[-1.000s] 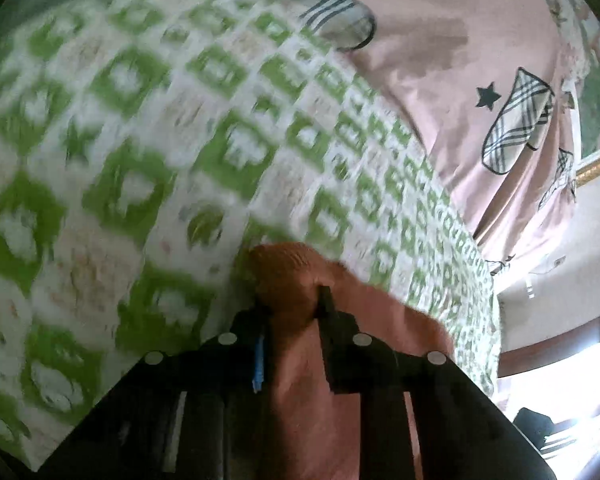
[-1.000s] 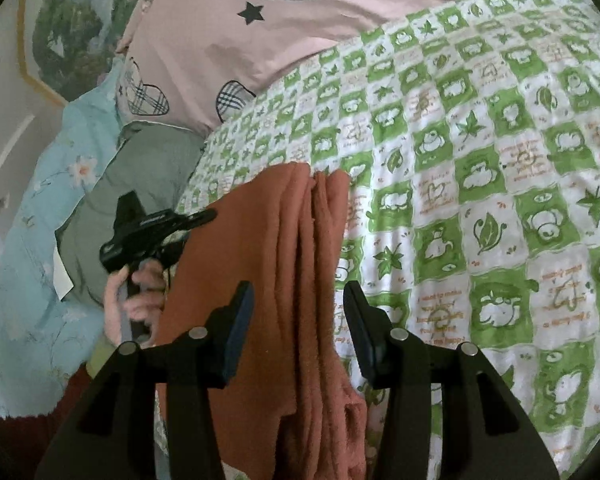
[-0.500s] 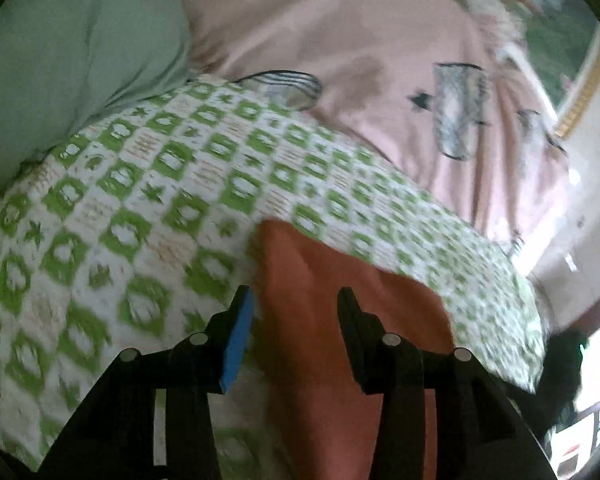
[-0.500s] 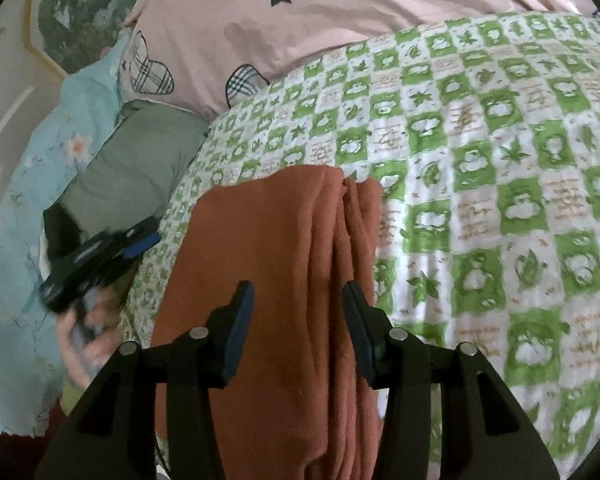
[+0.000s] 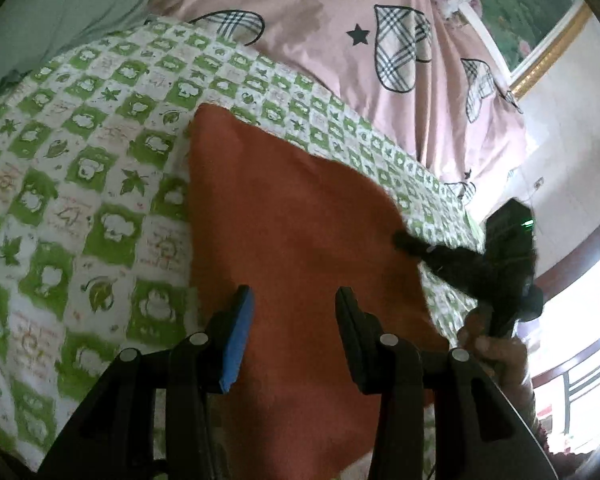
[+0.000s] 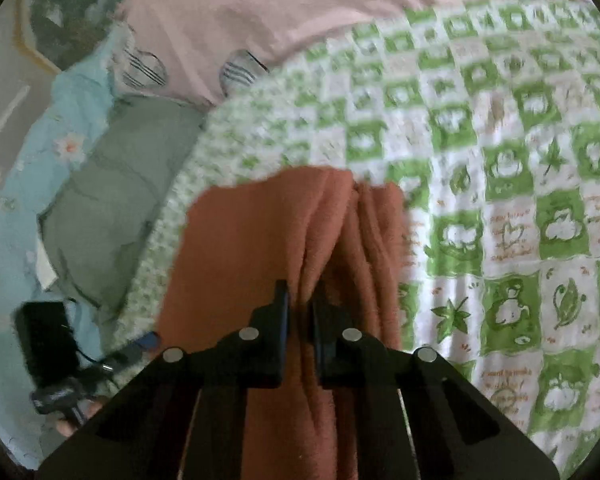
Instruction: Fold small clothes
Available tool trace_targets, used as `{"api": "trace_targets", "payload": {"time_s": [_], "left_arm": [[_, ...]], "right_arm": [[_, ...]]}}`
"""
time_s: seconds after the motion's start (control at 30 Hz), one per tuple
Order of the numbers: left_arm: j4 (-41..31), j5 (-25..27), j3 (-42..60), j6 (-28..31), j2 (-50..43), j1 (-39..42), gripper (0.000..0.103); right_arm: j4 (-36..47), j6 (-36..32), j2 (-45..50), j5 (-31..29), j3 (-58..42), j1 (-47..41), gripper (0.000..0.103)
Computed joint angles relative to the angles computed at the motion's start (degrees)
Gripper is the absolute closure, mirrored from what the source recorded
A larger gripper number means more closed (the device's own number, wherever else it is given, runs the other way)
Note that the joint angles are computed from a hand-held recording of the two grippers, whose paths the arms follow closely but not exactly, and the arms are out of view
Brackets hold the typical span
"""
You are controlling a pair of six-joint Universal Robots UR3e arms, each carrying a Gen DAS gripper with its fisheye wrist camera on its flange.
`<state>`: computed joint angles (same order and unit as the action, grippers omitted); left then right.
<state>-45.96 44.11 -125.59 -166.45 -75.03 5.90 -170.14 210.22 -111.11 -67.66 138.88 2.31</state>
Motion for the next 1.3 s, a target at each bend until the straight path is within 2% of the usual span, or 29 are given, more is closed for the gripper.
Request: {"api": "trace_targets", "payload": {"time_s": [0.07,0.13,0.17,0.2,0.27,0.37,0.5,0.57,0.6,0.7,0.77,0.83,0.9,0.93,0.97,1.03,1.07,1.13,1.2,1.3], "left_arm": [[-5.16,-1.24,-0.96,3.46,5.01,1.65,0.061],[-10.43,-2.67,-1.83,6.74,8.10,2.98,0.061],[-10.67,-2.55,-2.85,7.39,8.69,2.64,0.061],[-10.41,-2.33,-3.64,7.78,9.05,2.47,0.061],[-5.13,0.25,-5.87,5.69,7.89,0.37,0.061],[0.13,1.86,-8.08,2.74,5.14,-0.23,0.067],[2.75,2.76,-8.21,0.89,2.72,-0.24,0.078],[3.41,4.15,-7.78,0.15,2.52,-1.19,0.078],[2.68,4.70,-7.71,0.07,3.35,-1.27,0.078],[-2.58,4.07,-7.34,0.75,8.78,0.07,0.078],[-9.95,1.16,-7.35,5.72,13.76,2.42,0.078],[-14.31,0.91,-7.21,8.64,15.80,2.41,0.078],[-8.88,4.29,-9.02,6.36,15.33,-0.34,0.078],[-5.58,6.53,-9.62,4.81,13.94,-2.06,0.083],[-2.85,7.90,-10.14,3.37,12.07,-3.26,0.086],[-1.37,7.20,-10.68,2.32,10.98,-2.88,0.088],[-2.29,7.09,-10.16,1.98,11.01,-2.68,0.088],[-5.25,6.27,-10.09,2.40,13.62,-1.43,0.088],[-11.01,4.43,-9.99,5.38,18.29,1.02,0.087],[-26.81,0.99,-9.13,14.32,28.08,6.09,0.087]], "right_arm": [[-1.08,1.55,-6.39,-3.18,2.23,1.69,0.092],[0.14,2.01,-7.67,-8.13,3.15,3.70,0.092],[0.59,2.00,-7.14,-9.57,3.96,3.72,0.092],[0.26,2.04,-6.11,-7.89,6.22,1.38,0.092],[-3.94,2.07,-2.65,-4.00,9.86,-2.33,0.092],[-9.69,2.16,2.56,-3.74,10.93,-2.69,0.092],[-4.45,0.54,5.37,-9.78,4.57,1.49,0.091],[0.90,1.69,5.43,-12.58,1.09,3.49,0.085],[3.22,2.89,3.83,-13.76,0.37,4.20,0.081],[5.81,5.83,-1.11,-20.23,-1.50,9.41,0.081],[3.48,6.55,-1.77,-18.00,-1.73,11.48,0.081],[1.49,5.70,1.43,-13.81,-2.03,12.56,0.080],[2.20,5.88,6.84,-16.88,-4.33,15.22,0.080],[2.38,6.23,10.13,-19.07,-4.63,15.64,0.081],[-0.74,6.29,11.17,-17.98,-2.62,14.48,0.083],[-9.89,7.21,11.14,-13.78,3.53,10.58,0.086],[-9.02,7.55,9.87,-13.22,3.83,10.20,0.086],[-2.74,8.22,5.24,-16.62,2.18,13.00,0.082],[0.99,8.77,0.31,-18.62,1.76,16.04,0.082],[3.39,11.37,-3.65,-23.35,1.79,23.03,0.081]]}}
